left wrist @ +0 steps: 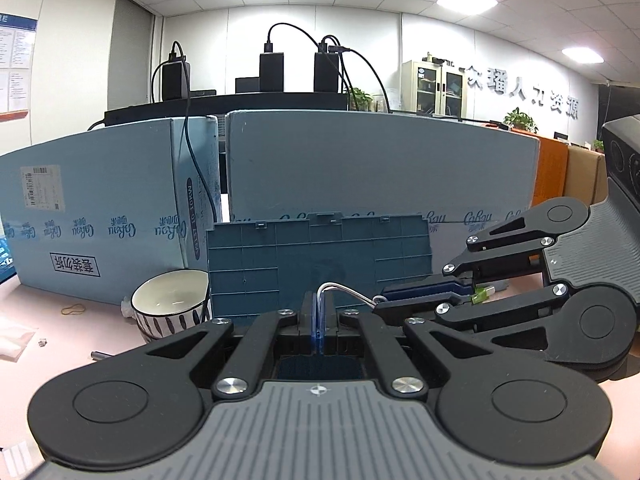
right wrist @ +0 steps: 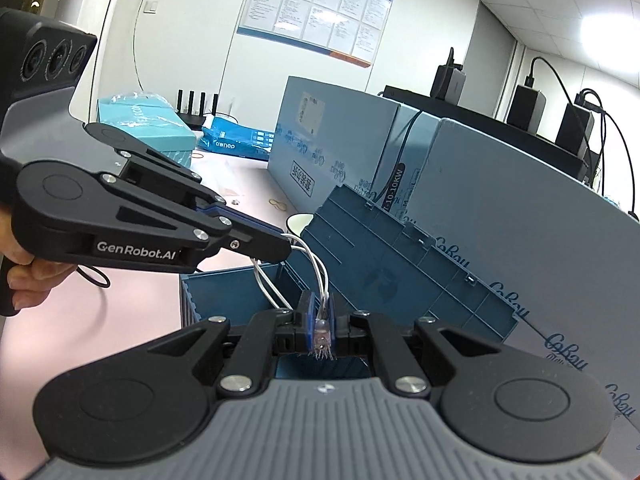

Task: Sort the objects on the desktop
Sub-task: 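Carry the string loop with both grippers over into the blue container box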

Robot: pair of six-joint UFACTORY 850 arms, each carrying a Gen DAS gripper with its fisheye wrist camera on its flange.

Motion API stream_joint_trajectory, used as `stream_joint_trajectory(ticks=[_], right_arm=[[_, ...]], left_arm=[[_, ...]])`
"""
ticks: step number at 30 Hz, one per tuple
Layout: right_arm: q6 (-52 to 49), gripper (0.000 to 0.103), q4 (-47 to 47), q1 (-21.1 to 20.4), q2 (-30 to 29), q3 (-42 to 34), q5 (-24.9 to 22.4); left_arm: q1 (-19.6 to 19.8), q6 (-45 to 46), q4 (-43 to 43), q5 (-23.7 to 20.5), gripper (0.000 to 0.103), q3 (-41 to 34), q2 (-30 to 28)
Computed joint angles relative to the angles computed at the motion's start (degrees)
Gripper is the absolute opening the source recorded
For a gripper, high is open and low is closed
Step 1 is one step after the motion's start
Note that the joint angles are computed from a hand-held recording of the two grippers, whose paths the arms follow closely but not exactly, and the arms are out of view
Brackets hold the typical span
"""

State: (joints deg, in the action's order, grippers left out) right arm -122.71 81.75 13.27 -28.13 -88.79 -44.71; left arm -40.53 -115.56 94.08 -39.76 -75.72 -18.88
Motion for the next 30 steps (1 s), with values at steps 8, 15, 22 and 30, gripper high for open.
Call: stream_joint_trajectory(ticks=[8,15,22,30], right_arm=[[2.88,0.007,-1.95,-0.22,-1.27,-0.90,0.08],[6.20,0.007,-5.30,0.30,-3.08,-2.78,0.38],[7.94,0.007,-9.52,1.83,-3.90,-4.16,2.79],[11.53,0.007,-13.80,2.92,-5.08,-5.71,4.76]], left_arm=[[0.97,2.63,-2.50,1.70,0.000,-1.57,-1.75],[1.77,5.54,-6.25,2.58,0.000,-2.37,-3.08],[2.61,11.37,-11.85,2.03,0.000,-4.25,-5.17],[2.88,20.96,-19.53,0.17,0.000,-7.09,-7.64]])
